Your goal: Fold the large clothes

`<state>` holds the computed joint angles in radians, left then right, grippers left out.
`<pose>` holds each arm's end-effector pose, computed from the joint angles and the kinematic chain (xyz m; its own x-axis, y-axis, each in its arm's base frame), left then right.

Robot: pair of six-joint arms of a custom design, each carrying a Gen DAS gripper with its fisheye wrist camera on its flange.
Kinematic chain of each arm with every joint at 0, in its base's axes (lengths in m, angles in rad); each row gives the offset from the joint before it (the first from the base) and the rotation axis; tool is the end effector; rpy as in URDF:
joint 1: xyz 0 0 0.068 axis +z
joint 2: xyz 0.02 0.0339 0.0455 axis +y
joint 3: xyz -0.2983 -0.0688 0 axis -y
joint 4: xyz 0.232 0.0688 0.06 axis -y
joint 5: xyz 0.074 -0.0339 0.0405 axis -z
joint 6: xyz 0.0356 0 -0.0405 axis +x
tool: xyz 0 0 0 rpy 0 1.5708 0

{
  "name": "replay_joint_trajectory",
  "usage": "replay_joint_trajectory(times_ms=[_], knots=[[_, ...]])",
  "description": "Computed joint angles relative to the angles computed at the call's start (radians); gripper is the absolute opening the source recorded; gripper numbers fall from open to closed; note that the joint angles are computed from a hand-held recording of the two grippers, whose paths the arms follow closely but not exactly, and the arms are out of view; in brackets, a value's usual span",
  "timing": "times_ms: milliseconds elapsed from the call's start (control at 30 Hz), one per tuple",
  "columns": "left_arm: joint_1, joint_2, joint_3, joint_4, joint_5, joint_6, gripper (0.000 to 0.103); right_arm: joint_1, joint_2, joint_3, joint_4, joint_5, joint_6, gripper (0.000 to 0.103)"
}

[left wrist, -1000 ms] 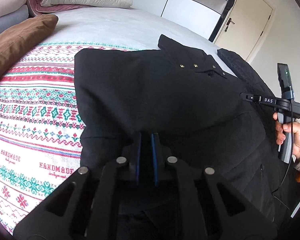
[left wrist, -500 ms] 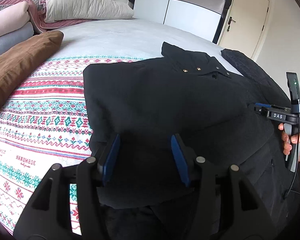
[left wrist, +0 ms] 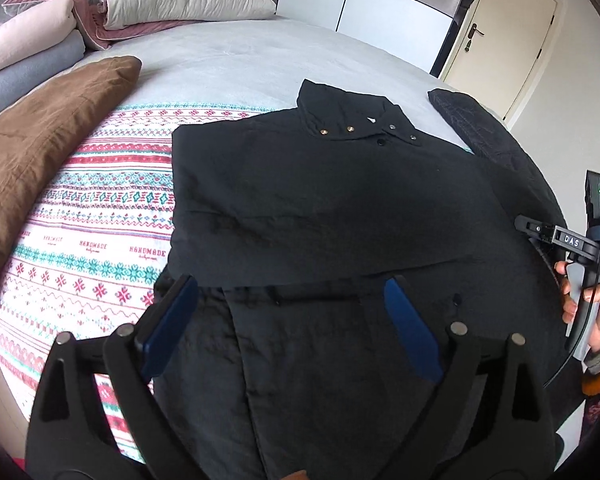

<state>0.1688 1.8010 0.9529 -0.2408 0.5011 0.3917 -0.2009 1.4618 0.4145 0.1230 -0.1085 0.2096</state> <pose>0.3334 0.0395 0.1764 -0.7798 0.2068 -0.5909 0.4001 0.8905 -0.2165 0.2177 -0.0404 0.1518 -0.7371 0.3612 -0.5712 0.2943 0.9324 0.2099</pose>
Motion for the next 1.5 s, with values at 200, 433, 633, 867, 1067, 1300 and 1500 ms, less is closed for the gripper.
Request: replay_joint_trajectory(times_ms=[200, 433, 633, 867, 1067, 1300, 1500], knots=[[0.002, -0.122, -0.005, -0.237, 0.009, -0.010, 0.100, -0.413, -0.208, -0.047, -0.265, -0.232, -0.200, 0.090], [-0.011, -0.285, -0.104, -0.261, 0.021, -0.027, 0.102, -1.024, -0.091, 0.026, -0.537, -0.513, -0.639, 0.090], [-0.040, -0.343, -0.176, -0.185, 0.018, -0.077, 0.102, -1.328, 0.251, 0.133, -0.587, -0.615, -0.816, 0.090], [-0.108, -0.238, -0.198, -0.077, -0.025, -0.163, 0.102, -1.434, 0.517, 0.270, -0.603, -0.833, -0.754, 0.090], [-0.116, -0.135, -0.197, -0.006, 0.008, -0.218, 0.102, -1.428, 0.585, 0.277, -0.367, -0.921, -0.467, 0.088], [-0.102, -0.063, -0.234, 0.116, 0.051, -0.252, 0.102, -1.365, 0.394, 0.223, -0.149, -0.771, -0.218, 0.020], [-0.061, -0.038, -0.231, 0.139, 0.087, -0.239, 0.102, -1.271, 0.033, 0.199, -0.128, -0.673, -0.157, 0.009]])
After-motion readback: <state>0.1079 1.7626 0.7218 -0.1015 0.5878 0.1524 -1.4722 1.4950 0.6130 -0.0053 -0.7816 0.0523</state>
